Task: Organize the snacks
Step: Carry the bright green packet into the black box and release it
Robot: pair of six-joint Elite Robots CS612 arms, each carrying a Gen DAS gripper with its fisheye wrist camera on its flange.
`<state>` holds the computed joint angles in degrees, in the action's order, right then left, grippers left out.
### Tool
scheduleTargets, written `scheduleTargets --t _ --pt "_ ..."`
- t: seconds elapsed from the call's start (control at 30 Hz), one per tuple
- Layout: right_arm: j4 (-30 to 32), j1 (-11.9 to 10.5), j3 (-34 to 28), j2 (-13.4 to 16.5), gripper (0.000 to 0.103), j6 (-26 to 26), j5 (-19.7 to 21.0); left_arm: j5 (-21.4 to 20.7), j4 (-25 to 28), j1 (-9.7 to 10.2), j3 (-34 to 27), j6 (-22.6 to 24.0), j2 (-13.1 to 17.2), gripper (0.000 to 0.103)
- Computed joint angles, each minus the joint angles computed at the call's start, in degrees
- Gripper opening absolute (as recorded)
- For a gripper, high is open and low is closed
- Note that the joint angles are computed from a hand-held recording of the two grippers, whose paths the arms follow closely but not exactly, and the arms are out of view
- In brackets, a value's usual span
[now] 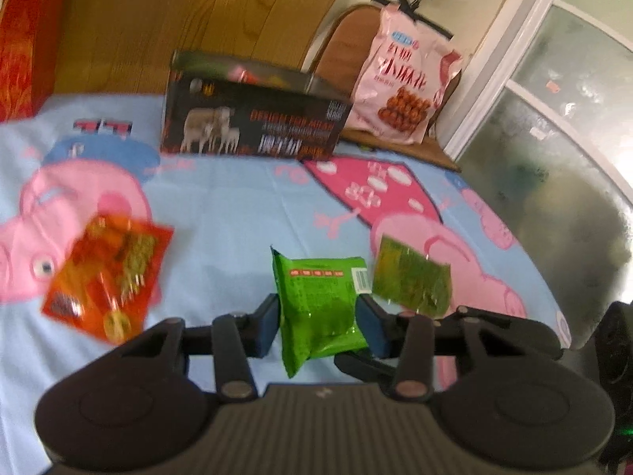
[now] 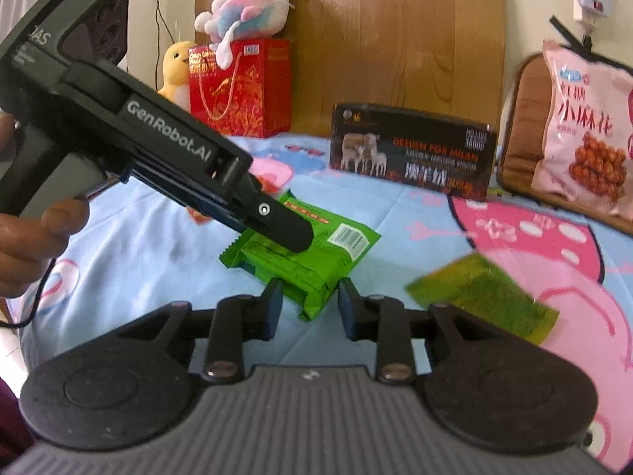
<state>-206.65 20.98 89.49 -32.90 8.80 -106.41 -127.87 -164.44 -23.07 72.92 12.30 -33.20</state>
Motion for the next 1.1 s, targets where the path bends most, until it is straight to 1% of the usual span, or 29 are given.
scheduleTargets --t 0.1,0.17,0.3,0.4,0.47,0.5,0.57,0.63,0.67,0.7,0.77,0.83,0.9,0.93,1.0,1.03,1.1 --pt "-1.06 -0.36 -1.13 0.35 0.033 -0.9 -0.63 -0.54 -0.48 -0.01 -2.17 0.6 0.64 0.041" --pt "-1.52 -0.78 -2.15 0.64 0.033 -1.45 -1.08 -0.78 -0.23 -0.1 -4.79 0.72 1.51 0.041" --pt "-1.62 -2.01 -5.82 1.57 0.033 -5.45 -2.8 -1.07 0.56 -0.65 -12.32 -0.94 4.41 0.041" --pt "-1.16 -3.42 -9.57 2.82 0.033 -8.25 -4.3 -0.36 2.52 -1.45 -20.12 -3.0 7.78 0.041" --pt "0.03 -4.66 -11.76 3.41 0.033 -7.42 -3.96 0.26 3.56 -2.06 -26.09 -4.43 10.63 0.041" --pt "0.95 -5.35 -13.17 3.85 0.033 -6.69 -4.07 0.75 4.14 -2.38 -29.24 -5.44 12.21 0.043" --pt "2.53 -6.27 -15.85 4.88 0.034 -5.57 -5.31 1.68 6.58 -2.9 -35.17 -7.27 15.24 0.046" --pt "5.06 -6.82 -18.68 6.14 0.037 -5.26 -7.67 2.98 10.9 -3.3 -40.29 -7.54 17.78 0.046" --pt "6.22 -6.9 -19.52 6.65 0.045 -4.56 -9.53 3.85 12.38 -3.38 -41.35 -7.68 18.32 0.046" --pt "4.98 -7.0 -19.57 6.9 0.051 -3.14 -10.27 3.48 13.05 -3.22 -41.82 -7.54 18.63 0.046" --pt "4.4 -7.22 -17.77 6.08 0.05 0.36 -9.25 1.75 12.12 -2.5 -39.75 -6.73 17.95 0.046" --pt "2.28 -7.12 -15.3 5.29 0.05 2.5 -8.71 0.42 10.13 -1.59 -36.53 -6.04 16.63 0.046" --pt "1.12 -6.89 -12.56 4.23 0.05 4.95 -7.21 -0.11 6.86 -0.46 -32.22 -6.59 14.82 0.05" --pt "0.83 -6.85 -11.41 3.74 0.05 6.29 -5.51 0.8 5.38 0.14 -29.78 -7.3 13.78 0.05" --pt "1.75 -6.87 -9.36 2.8 0.05 9.08 -0.37 2.88 2.71 1.21 -25.16 -9.38 11.89 0.05" --pt "3.2 -7.03 -8.78 2.44 0.05 10.32 3.16 3.9 2.11 1.71 -23.4 -10.21 11.23 0.05" --pt "5.99 -7.23 -8.46 2.27 0.05 12.05 10.0 7.35 2.29 2.37 -19.94 -11.3 9.73 0.05"
